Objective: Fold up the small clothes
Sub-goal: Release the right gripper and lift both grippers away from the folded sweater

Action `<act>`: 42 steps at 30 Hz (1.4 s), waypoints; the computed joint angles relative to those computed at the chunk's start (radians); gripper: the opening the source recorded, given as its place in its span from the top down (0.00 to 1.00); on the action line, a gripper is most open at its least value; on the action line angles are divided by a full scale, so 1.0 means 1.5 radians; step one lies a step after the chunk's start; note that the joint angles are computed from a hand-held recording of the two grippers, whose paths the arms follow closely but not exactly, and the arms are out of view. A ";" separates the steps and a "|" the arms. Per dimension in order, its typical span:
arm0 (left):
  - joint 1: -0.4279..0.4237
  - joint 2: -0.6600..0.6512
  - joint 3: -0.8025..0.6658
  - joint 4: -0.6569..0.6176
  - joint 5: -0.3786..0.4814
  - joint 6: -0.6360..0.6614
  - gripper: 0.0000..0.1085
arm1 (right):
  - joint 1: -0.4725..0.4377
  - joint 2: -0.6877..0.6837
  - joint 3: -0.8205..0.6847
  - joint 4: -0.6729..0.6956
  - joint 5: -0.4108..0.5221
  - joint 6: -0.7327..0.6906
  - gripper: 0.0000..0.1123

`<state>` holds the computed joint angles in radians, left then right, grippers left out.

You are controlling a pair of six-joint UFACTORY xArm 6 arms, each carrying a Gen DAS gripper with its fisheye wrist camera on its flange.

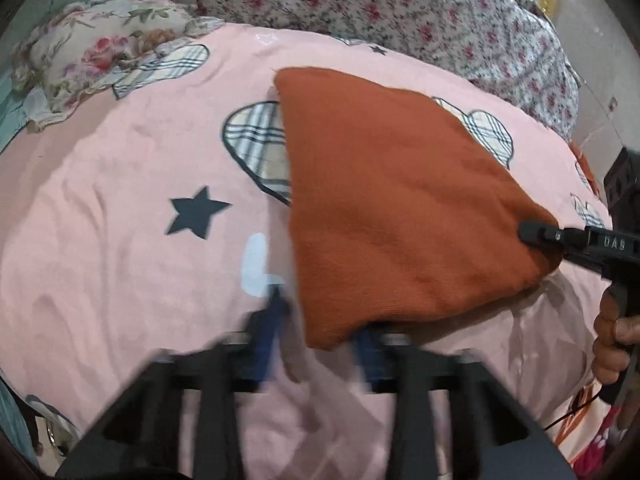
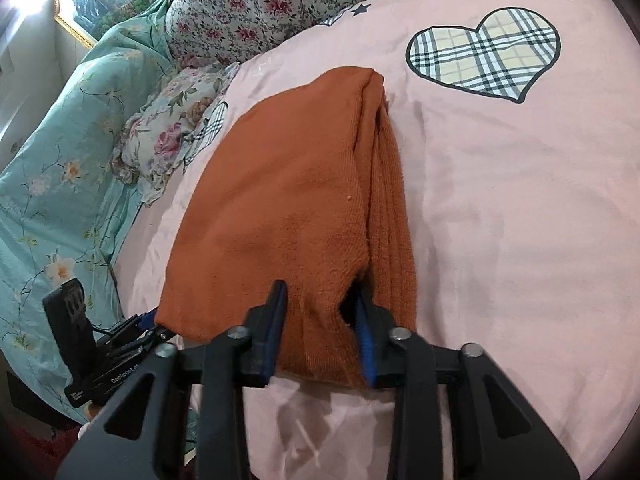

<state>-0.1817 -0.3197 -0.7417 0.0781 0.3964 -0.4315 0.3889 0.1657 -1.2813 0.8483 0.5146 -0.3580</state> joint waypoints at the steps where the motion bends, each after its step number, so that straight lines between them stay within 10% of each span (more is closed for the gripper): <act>1: -0.004 -0.002 -0.001 0.014 0.006 -0.006 0.88 | -0.001 -0.007 0.005 0.033 -0.002 -0.028 0.95; 10: -0.008 0.001 -0.004 0.053 0.033 -0.018 0.91 | -0.015 -0.002 0.025 -0.101 -0.011 0.061 0.96; 21: 0.021 -0.093 0.012 -0.252 0.060 0.296 0.87 | -0.045 -0.020 -0.005 -0.003 0.001 0.015 0.71; 33: 0.007 0.060 -0.104 -0.413 0.068 0.444 0.83 | -0.064 0.257 -0.366 -0.055 0.110 0.112 0.74; 34: 0.009 0.070 -0.109 -0.404 0.077 0.438 0.84 | -0.064 0.262 -0.374 -0.062 0.113 0.118 0.91; 38: 0.008 0.077 -0.110 -0.418 0.077 0.451 0.84 | -0.059 0.212 -0.323 -0.006 0.051 0.050 0.91; 42: 0.004 0.088 -0.113 -0.429 0.084 0.451 0.84 | -0.052 0.233 -0.313 -0.159 0.037 0.147 0.91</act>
